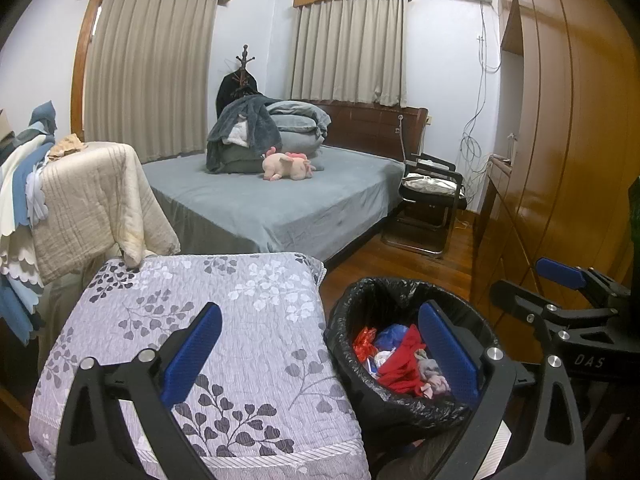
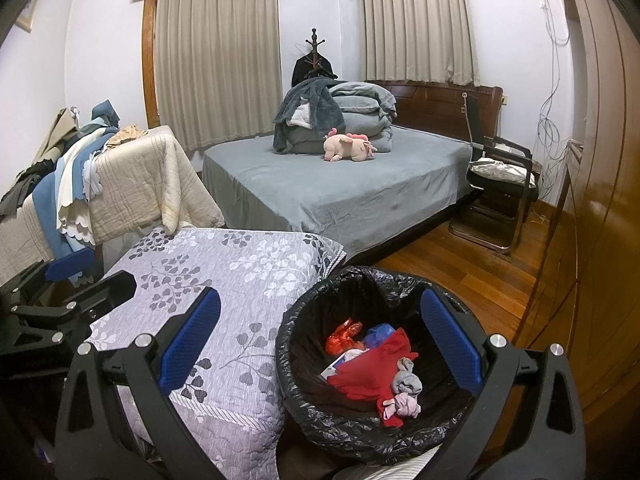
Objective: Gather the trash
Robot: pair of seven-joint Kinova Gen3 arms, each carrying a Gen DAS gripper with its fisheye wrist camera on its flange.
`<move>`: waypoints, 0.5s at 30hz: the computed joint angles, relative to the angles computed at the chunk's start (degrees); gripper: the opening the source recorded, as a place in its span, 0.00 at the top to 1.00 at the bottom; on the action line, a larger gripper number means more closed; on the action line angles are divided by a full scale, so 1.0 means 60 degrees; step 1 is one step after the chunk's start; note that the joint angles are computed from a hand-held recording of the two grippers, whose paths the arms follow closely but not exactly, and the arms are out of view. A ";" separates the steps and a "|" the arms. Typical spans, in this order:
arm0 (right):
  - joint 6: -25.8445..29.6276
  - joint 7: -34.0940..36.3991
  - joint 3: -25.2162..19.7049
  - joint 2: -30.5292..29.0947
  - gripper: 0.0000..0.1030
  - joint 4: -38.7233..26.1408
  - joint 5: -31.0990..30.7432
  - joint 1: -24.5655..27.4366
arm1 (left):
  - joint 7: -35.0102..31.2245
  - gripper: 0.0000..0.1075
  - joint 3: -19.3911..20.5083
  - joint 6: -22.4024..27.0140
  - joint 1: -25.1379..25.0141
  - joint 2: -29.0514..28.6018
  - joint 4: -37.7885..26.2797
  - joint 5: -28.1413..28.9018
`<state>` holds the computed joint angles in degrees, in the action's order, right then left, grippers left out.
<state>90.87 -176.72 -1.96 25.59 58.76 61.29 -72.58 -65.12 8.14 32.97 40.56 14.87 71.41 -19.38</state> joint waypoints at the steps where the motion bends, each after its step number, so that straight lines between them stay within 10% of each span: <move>1: -0.0009 -0.0013 -0.0001 -0.0018 0.05 0.0035 -0.0001 0.0002 | -0.0003 0.10 0.0002 0.0014 -0.0001 -0.0007 -0.0001 0.0006; 15: -0.0003 -0.0001 -0.0006 -0.0015 0.05 0.0025 -0.0005 0.0008 | -0.0037 0.10 0.0003 0.0050 -0.0006 0.0014 -0.0045 0.0028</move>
